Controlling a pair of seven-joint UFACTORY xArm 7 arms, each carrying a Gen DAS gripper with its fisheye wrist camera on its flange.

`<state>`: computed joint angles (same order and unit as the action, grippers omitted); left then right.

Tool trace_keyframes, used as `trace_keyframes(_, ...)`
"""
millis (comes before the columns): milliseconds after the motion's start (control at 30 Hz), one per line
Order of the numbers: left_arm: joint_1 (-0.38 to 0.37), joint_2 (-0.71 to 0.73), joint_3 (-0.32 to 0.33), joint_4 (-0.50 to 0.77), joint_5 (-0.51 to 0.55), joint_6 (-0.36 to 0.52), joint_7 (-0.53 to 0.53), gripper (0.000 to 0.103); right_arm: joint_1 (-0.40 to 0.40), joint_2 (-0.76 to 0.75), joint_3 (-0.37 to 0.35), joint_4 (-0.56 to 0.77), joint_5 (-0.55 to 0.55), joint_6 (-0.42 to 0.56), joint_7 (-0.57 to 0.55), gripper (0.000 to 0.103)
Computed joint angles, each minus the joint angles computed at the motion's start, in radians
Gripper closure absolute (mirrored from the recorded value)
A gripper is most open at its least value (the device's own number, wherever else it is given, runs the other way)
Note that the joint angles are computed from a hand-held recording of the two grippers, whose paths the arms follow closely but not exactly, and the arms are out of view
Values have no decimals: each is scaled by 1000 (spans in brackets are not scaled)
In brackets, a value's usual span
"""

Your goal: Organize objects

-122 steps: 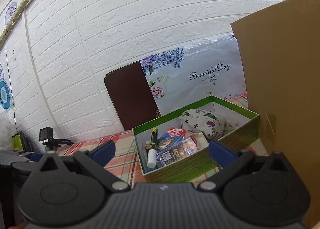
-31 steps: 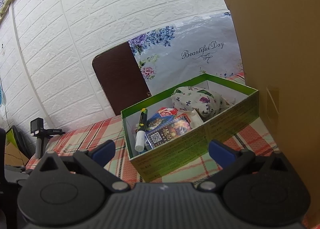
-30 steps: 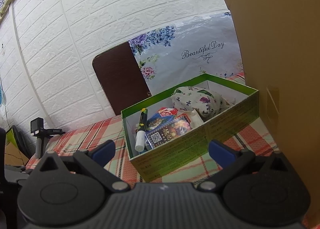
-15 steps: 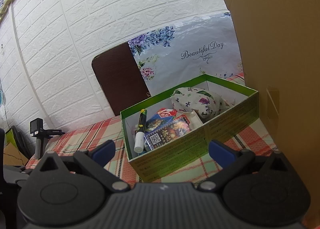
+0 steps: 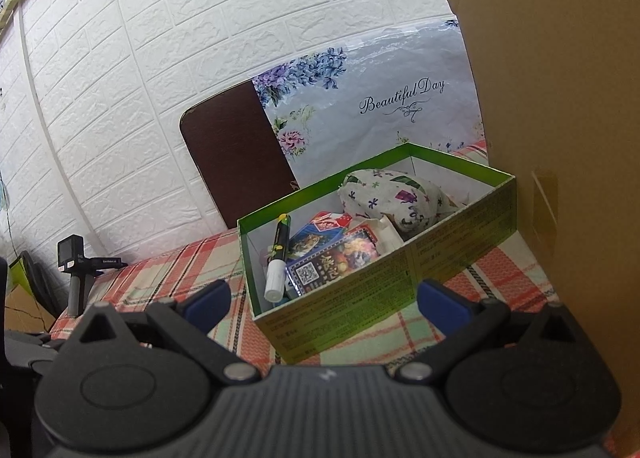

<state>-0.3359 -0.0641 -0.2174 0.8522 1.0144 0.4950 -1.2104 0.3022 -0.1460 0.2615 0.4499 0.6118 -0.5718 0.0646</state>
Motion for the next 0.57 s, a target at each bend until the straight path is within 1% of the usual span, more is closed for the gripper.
trace_keyframes(300, 3, 3, 6, -2, -25, -12, 16, 0, 2, 4, 1, 5, 9, 5, -9, 0)
trace_keyframes(400, 9, 0, 11, -10, -39, -45, 26, 0, 3, 5, 5, 8, 20, 4, -20, 0)
trace_keyframes(500, 16, -10, 5, -15, 16, -55, -17, 0, 5, 7, 8, 10, 30, -1, -30, 0)
trace_keyframes(567, 22, -19, 5, -20, 32, -70, -33, 0, 6, 10, 19, 17, 61, -6, -58, 0)
